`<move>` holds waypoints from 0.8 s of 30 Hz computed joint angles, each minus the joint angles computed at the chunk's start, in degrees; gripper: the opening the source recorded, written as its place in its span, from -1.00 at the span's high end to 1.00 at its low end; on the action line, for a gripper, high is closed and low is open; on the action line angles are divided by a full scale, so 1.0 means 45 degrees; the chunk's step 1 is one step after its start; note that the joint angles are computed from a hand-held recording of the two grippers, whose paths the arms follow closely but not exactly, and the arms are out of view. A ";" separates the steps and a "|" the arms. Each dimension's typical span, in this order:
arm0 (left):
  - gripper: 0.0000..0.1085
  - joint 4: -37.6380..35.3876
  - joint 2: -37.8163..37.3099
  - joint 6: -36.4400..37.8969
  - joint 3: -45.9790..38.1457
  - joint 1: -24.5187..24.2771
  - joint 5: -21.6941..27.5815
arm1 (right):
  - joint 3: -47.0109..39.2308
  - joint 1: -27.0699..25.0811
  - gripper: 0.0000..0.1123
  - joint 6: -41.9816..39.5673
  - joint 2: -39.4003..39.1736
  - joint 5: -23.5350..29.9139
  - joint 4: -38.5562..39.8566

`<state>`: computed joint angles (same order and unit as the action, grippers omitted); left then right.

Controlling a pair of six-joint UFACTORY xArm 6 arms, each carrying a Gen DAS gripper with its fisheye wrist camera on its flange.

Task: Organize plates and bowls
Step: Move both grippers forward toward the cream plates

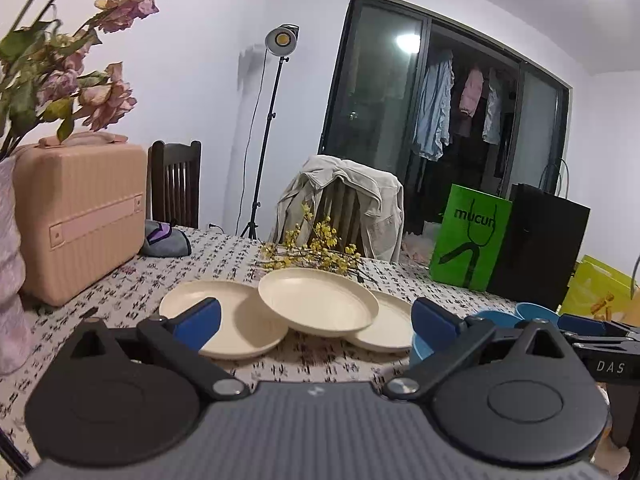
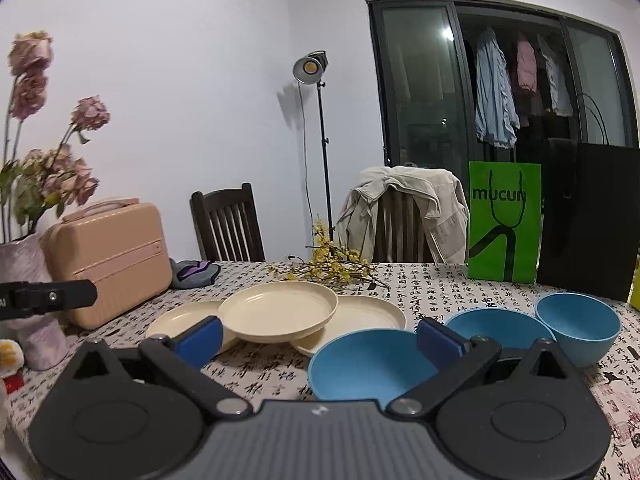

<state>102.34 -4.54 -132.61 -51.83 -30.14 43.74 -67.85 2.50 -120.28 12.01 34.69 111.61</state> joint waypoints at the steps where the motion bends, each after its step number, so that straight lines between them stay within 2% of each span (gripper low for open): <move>1: -0.90 -0.0035 0.0130 0.0119 -0.0185 0.0124 -0.0066 | -0.0295 0.0031 -0.83 0.0258 0.0210 -0.0039 -0.0129; 5: -0.90 -0.0104 0.0623 0.0314 -0.0922 0.0653 -0.0560 | -0.1345 0.0289 -0.83 0.0795 0.0936 -0.0400 -0.0331; 11: -0.90 -0.0833 0.1532 0.1213 -0.2417 0.1517 -0.1383 | -0.2749 0.0698 -0.83 0.0429 0.1791 -0.1112 0.0151; 17: -0.90 -0.1762 0.2583 0.1775 -0.3824 0.2258 -0.2019 | -0.4542 0.0970 -0.83 0.1901 0.2926 -0.1716 -0.0880; 20: -0.90 -0.2400 0.3141 0.2215 -0.4530 0.2578 -0.2187 | -0.5607 0.1127 -0.83 0.3142 0.3659 -0.2041 -0.1958; 24: -0.90 -0.3203 0.3819 0.2492 -0.5387 0.2997 -0.2473 | -0.7336 0.1133 -0.83 0.6818 0.4933 -0.1704 -0.5068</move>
